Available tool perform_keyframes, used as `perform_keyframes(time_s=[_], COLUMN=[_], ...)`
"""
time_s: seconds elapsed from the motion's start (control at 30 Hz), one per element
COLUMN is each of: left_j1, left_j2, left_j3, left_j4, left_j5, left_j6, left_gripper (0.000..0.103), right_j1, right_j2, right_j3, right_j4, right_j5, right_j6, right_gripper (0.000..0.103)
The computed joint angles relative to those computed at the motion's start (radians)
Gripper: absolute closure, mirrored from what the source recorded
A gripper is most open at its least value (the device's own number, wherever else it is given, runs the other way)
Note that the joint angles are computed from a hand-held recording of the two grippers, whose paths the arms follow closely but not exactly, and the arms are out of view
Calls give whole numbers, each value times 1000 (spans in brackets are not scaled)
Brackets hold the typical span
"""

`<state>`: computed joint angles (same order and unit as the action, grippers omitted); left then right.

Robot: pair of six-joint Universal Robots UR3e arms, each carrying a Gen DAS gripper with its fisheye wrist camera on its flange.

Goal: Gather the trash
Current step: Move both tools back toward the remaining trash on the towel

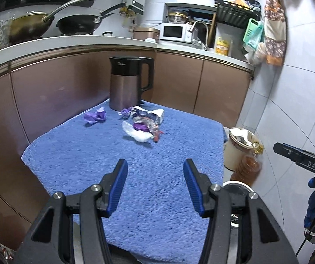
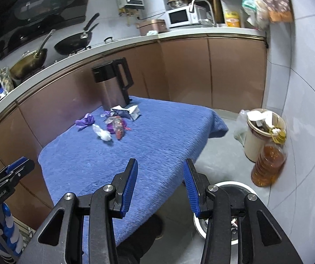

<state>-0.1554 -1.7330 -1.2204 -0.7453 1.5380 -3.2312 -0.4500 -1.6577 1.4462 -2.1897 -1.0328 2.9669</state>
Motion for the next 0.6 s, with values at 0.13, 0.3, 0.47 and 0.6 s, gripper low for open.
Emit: perform_keyframes(time_s=[0.13, 0.3, 0.47, 0.6], left_j1=[27, 45, 62, 74], left_j2=[-6, -42, -102, -165], left_j3=[-5, 23, 81, 148], left_j4=[-4, -27, -60, -92], left_j5=[-5, 8, 32, 44], left_j6=[4, 16, 32, 33], left_gripper=[52, 52, 52, 52], right_j1=[45, 114, 176, 219], right_j2=[58, 169, 294, 383], right_j3=[-73, -187, -313, -401], right_j4=[0, 4, 21, 27], right_j5=[-14, -32, -41, -50], right_j6=[19, 33, 36, 38], right_gripper=[60, 60, 60, 60])
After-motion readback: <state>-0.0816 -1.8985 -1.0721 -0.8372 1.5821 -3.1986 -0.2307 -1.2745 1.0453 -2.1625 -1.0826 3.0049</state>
